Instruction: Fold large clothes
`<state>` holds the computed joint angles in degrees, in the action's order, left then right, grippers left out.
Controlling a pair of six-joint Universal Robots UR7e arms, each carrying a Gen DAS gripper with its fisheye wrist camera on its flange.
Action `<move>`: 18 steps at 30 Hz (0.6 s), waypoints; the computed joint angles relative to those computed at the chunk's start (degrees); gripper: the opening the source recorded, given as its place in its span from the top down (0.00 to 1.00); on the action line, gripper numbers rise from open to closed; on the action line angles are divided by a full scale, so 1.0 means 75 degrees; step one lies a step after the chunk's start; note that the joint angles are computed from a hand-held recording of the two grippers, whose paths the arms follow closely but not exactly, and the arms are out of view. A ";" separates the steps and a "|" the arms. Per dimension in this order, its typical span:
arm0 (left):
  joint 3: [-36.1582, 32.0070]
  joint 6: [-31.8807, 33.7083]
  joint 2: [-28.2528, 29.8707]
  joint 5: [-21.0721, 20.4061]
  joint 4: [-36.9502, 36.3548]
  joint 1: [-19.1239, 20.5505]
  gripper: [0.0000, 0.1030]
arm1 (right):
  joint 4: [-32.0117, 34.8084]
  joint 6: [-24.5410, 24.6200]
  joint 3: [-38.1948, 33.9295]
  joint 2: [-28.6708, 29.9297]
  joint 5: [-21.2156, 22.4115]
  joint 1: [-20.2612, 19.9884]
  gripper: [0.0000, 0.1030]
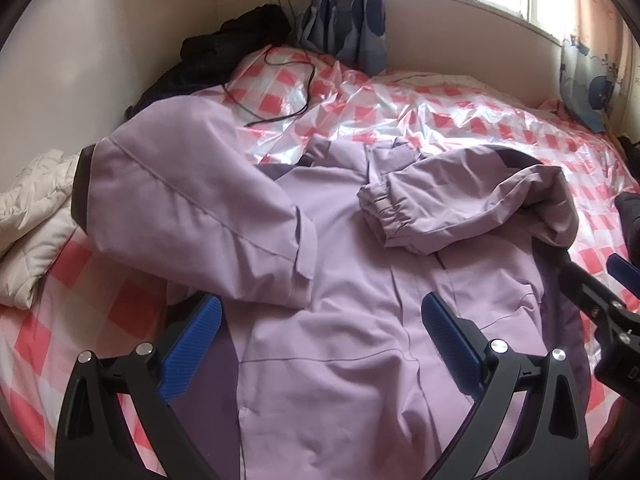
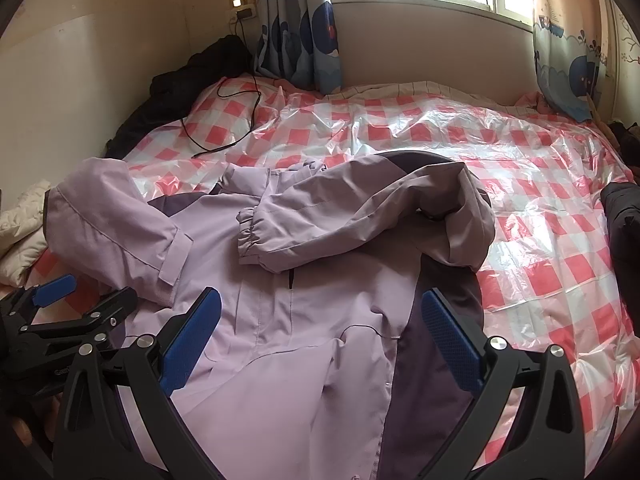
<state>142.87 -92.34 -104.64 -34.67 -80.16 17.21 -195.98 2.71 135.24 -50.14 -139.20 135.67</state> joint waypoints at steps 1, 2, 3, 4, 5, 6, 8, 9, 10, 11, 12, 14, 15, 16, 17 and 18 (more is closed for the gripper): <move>0.0013 -0.0006 -0.0006 0.0052 0.0019 -0.0022 0.07 | -0.0062 -0.0034 -0.0006 0.0032 -0.0032 0.0001 0.06; -0.0019 -0.0043 0.0057 0.0097 0.0091 -0.0006 0.07 | -0.0055 -0.0033 -0.0015 0.0037 -0.0060 0.0015 0.06; -0.0037 -0.0043 0.0104 0.0126 0.0110 0.0019 0.07 | -0.0092 -0.0057 -0.0026 0.0060 -0.0091 0.0028 0.06; -0.0050 -0.0057 0.0135 0.0152 0.0134 0.0049 0.07 | -0.0264 -0.0168 -0.0042 0.0136 -0.0202 0.0069 0.06; -0.0028 -0.0047 0.0117 0.0216 0.0098 0.0084 0.07 | -0.0456 -0.0320 -0.0073 0.0228 -0.0335 0.0122 0.06; 0.0047 0.0029 0.0001 0.0282 -0.0019 0.0086 0.07 | -0.0688 -0.0531 -0.0128 0.0365 -0.0562 0.0202 0.06; 0.0100 -0.0017 -0.0148 0.0376 -0.0071 0.0095 0.07 | -0.0907 -0.0701 -0.0238 0.0556 -0.0977 0.0267 0.06; 0.0090 -0.0144 -0.0170 0.0451 0.0051 0.0085 0.07 | -0.0662 -0.0540 -0.0216 0.0460 -0.0887 0.0175 0.06; 0.0073 -0.0237 -0.0197 0.0514 0.0169 0.0059 0.07 | -0.0561 -0.0465 -0.0153 0.0338 -0.0664 0.0042 0.06; 0.0071 -0.0273 -0.0249 0.0553 0.0224 0.0063 0.07 | -0.0645 -0.0494 -0.0110 0.0288 -0.0607 -0.0022 0.06; 0.0075 -0.0219 -0.0303 0.0540 0.0152 0.0116 0.07 | -0.0829 -0.0649 -0.0129 0.0346 -0.0741 0.0027 0.06; 0.0194 0.0103 -0.0484 0.0513 -0.0324 0.0226 0.07 | -0.1570 -0.1239 -0.0222 0.0586 -0.1057 0.0259 0.06; 0.0261 0.0307 -0.0585 0.0499 -0.0610 0.0295 0.07 | -0.1525 -0.1268 -0.0210 0.0461 -0.0960 0.0304 0.06; 0.0317 0.0422 -0.0665 0.0501 -0.0822 0.0338 0.07 | -0.1160 -0.0982 -0.0105 0.0222 -0.0544 0.0113 0.06; 0.0348 0.0434 -0.0690 0.0513 -0.0905 0.0334 0.07 | -0.0475 -0.0532 0.0048 -0.0162 0.0193 -0.0230 0.06; 0.0369 0.0396 -0.0719 0.0547 -0.0924 0.0311 0.07 | 0.0163 -0.0004 0.0197 -0.0490 0.0877 -0.0667 0.06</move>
<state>145.64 -89.37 -110.04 -30.56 -87.09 19.54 -194.76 2.68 136.72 -53.82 -132.63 130.66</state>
